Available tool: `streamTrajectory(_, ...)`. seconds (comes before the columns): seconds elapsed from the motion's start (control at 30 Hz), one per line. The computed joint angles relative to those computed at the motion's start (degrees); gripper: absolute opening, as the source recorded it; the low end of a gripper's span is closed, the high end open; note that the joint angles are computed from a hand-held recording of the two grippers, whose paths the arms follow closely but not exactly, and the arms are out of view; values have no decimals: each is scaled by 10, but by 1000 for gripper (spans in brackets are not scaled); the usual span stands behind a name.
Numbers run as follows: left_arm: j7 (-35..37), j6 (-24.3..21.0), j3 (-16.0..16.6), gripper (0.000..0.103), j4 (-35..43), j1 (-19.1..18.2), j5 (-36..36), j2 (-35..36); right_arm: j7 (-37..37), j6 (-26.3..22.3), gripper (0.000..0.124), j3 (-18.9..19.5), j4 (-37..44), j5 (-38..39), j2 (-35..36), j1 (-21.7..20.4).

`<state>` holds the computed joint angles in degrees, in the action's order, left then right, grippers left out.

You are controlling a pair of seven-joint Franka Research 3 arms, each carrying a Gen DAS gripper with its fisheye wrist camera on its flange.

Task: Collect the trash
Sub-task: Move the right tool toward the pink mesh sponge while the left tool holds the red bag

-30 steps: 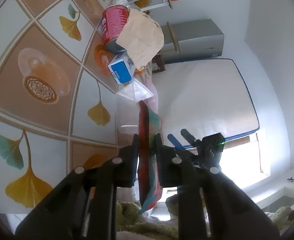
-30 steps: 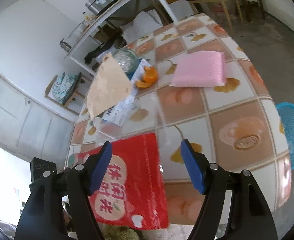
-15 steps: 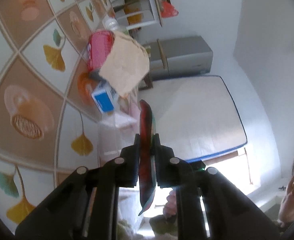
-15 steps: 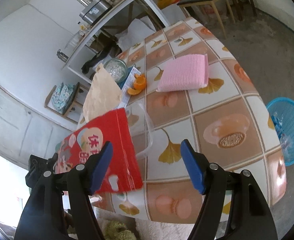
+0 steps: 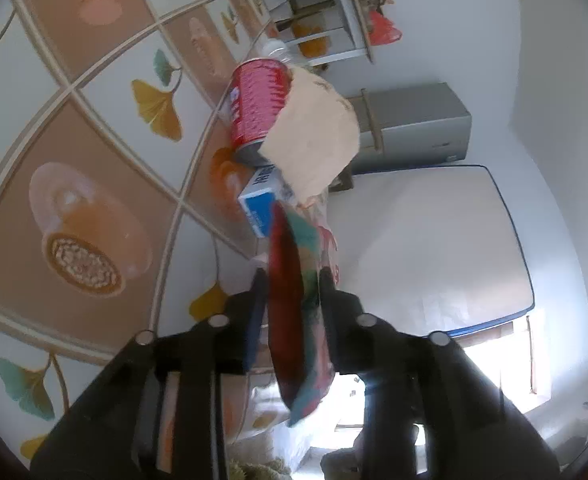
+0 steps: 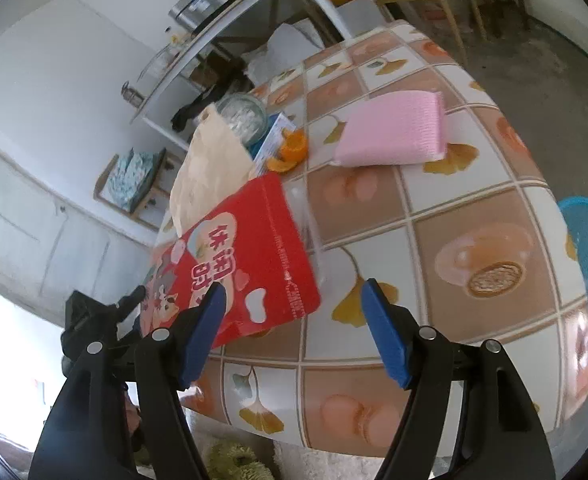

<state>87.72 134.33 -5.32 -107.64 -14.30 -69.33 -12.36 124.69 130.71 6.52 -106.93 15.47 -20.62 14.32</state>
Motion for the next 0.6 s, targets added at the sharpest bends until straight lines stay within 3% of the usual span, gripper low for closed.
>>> streamTrajectory(0.1, -16, -17, 2, 40, 4, 3, 9, 5, -6, -11, 64, 5, 18, -11, 17, 3)
streamTrajectory(0.27, -15, -43, 4, 52, 8, 5, 9, 9, -8, -25, 59, 4, 33, -16, 31, 7)
streamTrajectory(0.43, -20, -79, 0, 55, 22, 11, 30, 16, -7, -29, 55, 3, 36, -14, 35, 10)
streamTrajectory(0.6, -39, -119, -12, 56, 54, 18, 105, 33, -8, -36, 48, 0, 36, -8, 38, 12)
